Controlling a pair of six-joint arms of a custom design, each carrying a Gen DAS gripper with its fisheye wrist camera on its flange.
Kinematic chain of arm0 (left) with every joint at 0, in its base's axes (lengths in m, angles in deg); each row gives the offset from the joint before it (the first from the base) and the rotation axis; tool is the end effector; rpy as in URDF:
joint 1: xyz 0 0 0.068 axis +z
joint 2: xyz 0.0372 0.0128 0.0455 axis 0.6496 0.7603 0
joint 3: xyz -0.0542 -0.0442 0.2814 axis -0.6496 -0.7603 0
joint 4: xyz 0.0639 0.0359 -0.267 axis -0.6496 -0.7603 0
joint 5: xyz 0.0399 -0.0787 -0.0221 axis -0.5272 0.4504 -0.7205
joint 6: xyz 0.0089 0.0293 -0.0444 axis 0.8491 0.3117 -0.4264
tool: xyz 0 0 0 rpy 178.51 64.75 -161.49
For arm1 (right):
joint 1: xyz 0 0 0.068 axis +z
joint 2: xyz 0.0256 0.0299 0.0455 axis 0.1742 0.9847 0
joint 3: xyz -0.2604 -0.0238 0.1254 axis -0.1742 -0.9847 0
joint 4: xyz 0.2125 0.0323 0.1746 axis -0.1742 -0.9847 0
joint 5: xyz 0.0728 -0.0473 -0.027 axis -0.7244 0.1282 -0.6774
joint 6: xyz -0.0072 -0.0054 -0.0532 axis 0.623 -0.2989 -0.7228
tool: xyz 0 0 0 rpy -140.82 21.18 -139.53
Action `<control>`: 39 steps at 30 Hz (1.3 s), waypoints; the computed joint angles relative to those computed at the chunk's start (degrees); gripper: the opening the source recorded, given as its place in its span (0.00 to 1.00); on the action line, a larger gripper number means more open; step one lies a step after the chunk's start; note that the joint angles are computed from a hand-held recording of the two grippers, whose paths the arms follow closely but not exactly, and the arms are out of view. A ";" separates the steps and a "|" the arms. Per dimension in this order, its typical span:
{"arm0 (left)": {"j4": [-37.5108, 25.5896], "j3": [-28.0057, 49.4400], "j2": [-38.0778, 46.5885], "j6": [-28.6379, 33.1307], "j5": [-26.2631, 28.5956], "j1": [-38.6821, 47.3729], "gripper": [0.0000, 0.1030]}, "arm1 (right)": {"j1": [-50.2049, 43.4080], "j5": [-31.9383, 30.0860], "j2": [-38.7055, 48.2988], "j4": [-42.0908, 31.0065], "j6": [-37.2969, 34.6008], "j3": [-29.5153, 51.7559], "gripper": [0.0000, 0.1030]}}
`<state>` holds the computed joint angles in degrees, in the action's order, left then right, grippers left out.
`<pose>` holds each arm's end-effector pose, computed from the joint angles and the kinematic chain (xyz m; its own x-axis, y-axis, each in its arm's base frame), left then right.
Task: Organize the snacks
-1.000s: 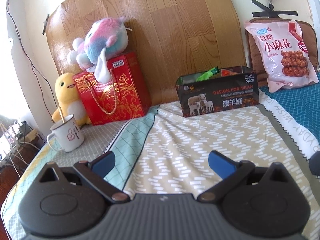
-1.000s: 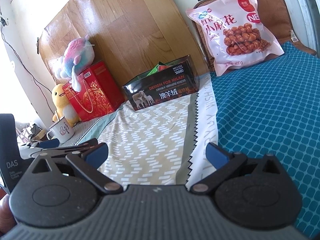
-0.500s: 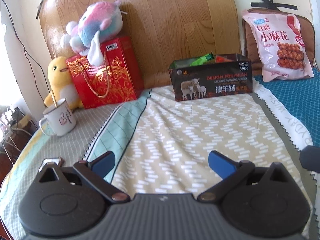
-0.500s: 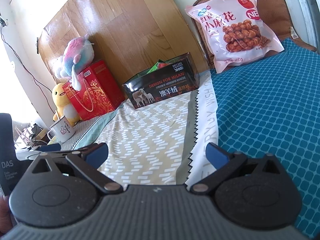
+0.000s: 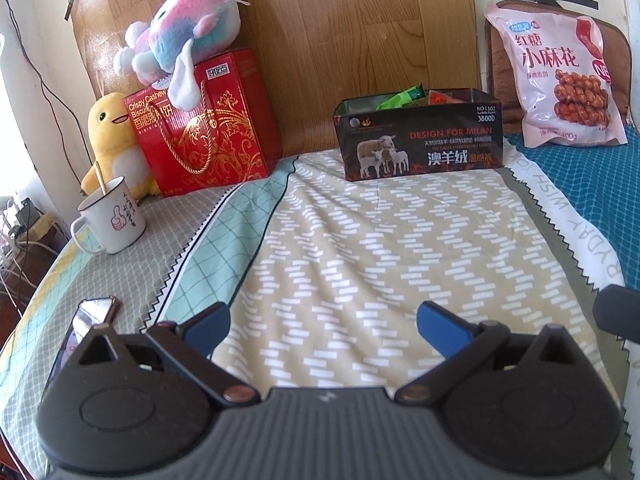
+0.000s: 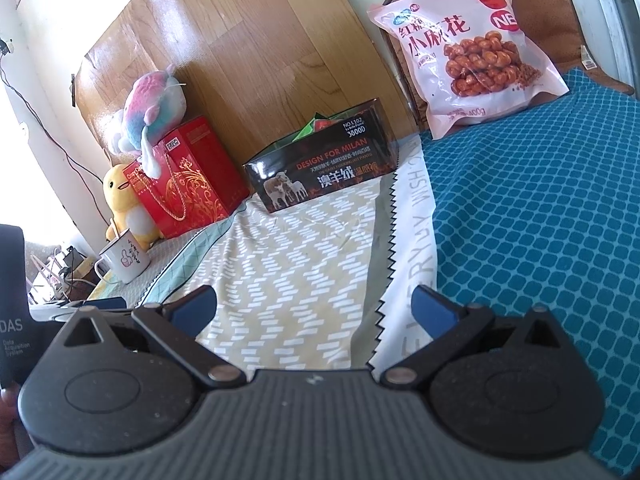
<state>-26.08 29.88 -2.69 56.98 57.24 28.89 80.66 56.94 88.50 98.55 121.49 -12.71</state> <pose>0.2406 -0.0529 0.1161 -0.4626 0.4510 -0.7633 0.4621 0.8574 0.2265 0.1394 0.2973 0.0681 -0.2239 0.4672 -0.8553 0.2014 0.8808 0.4284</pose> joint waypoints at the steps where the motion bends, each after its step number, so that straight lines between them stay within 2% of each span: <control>1: -0.19 0.09 0.06 -0.08 -0.05 0.00 1.00 | -0.01 -0.02 0.01 -0.02 0.13 -0.02 1.00; 39: -3.49 1.09 0.11 1.10 1.83 0.03 1.00 | -0.63 -1.45 0.00 2.59 -1.23 -1.01 1.00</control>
